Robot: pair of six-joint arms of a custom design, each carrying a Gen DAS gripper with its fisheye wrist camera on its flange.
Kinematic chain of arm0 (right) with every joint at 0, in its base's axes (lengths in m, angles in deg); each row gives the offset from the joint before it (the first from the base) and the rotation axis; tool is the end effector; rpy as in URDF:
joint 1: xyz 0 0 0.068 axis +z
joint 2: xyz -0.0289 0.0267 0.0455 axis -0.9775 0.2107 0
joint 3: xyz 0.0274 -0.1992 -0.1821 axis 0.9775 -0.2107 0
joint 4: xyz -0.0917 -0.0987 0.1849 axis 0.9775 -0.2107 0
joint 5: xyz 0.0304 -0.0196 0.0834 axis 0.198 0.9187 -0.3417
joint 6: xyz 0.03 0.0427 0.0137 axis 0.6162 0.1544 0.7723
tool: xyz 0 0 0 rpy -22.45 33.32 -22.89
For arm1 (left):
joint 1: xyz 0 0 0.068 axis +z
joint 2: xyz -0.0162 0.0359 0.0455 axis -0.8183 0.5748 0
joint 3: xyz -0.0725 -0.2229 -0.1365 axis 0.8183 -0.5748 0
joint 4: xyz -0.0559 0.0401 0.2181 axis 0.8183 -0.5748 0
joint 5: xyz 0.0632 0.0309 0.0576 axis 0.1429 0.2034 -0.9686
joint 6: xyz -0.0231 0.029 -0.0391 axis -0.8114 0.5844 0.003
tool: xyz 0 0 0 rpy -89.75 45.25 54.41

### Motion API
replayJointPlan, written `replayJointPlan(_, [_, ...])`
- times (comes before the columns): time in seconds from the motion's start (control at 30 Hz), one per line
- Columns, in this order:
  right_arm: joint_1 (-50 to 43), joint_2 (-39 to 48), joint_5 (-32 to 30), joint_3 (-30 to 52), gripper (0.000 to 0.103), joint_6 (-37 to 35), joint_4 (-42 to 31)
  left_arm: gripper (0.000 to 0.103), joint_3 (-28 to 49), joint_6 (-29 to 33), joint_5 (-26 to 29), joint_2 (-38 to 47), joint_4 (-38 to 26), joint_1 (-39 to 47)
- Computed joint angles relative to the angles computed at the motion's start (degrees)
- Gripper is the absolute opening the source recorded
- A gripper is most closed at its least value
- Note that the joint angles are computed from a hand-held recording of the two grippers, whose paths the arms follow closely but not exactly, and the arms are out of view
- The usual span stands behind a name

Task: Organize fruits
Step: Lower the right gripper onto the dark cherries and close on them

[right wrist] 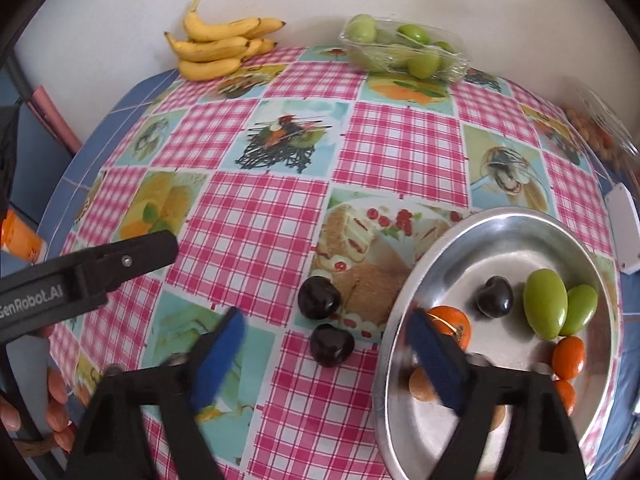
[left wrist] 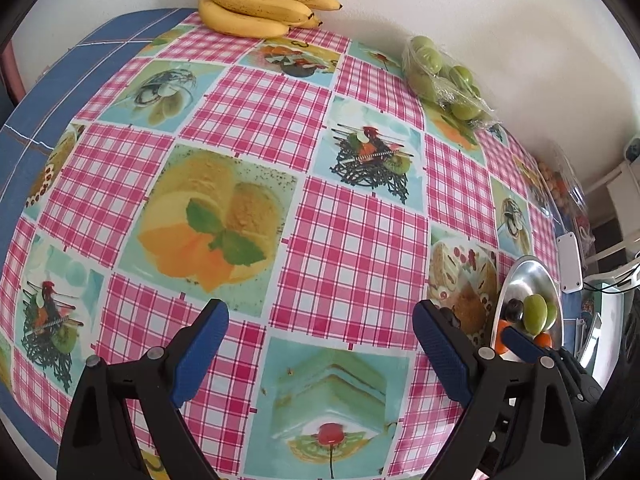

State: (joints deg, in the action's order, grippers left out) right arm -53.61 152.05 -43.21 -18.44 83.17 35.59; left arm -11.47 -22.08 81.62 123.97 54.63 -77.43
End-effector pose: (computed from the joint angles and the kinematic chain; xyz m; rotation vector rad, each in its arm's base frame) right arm 0.2648 0.1250 0.1007 -0.7168 2.6234 0.3024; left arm 0.2127 -0.0831 0.1196 -0.7411 2.6254 -0.2013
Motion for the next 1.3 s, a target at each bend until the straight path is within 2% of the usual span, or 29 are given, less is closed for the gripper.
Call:
replayJointPlan(0.1, [0.75, 0.3, 0.57, 0.45, 0.064, -0.56, -1.03, 0.093, 0.17, 0.09, 1.05, 0.75, 0.56, -0.07])
replayJointPlan(0.13, [0.97, 0.43, 1.02, 0.45, 0.053, -0.66, -0.98, 0.093, 0.17, 0.16, 1.36, 0.91, 0.73, -0.05])
replayJointPlan(0.17, [1.07, 0.76, 1.15, 0.81, 0.047, -0.83, -1.48, 0.093, 0.23, 0.17, 1.63, 1.09, 0.84, -0.05])
replayJointPlan(0.33, [1.68, 1.84, 2.39, 1.87, 0.044, -1.25, -2.96, 0.093, 0.14, 0.26, 2.35, 1.2, 1.14, 0.24])
replayJointPlan(0.83, [6.25, 4.85, 10.25, 3.05, 0.044, -2.66, -3.33, 0.093, -0.04, 0.41, 3.38, 1.3, 1.36, 0.94])
replayJointPlan(0.97, [6.88, 5.36, 11.67, 3.32, 0.033, -3.07, -3.55, 0.093, -0.17, 0.38, 3.38, 1.16, 1.39, 1.02])
replayJointPlan(1.13, [6.62, 5.09, 11.73, 3.53, 0.027, -2.96, -4.15, 0.093, -0.16, 0.37, 3.37, 1.12, 1.35, 1.02])
replayJointPlan(1.3, [5.96, 4.63, 10.51, 3.37, 0.027, -2.48, -4.4, 0.093, -0.14, 0.37, 3.37, 1.12, 1.33, 1.05])
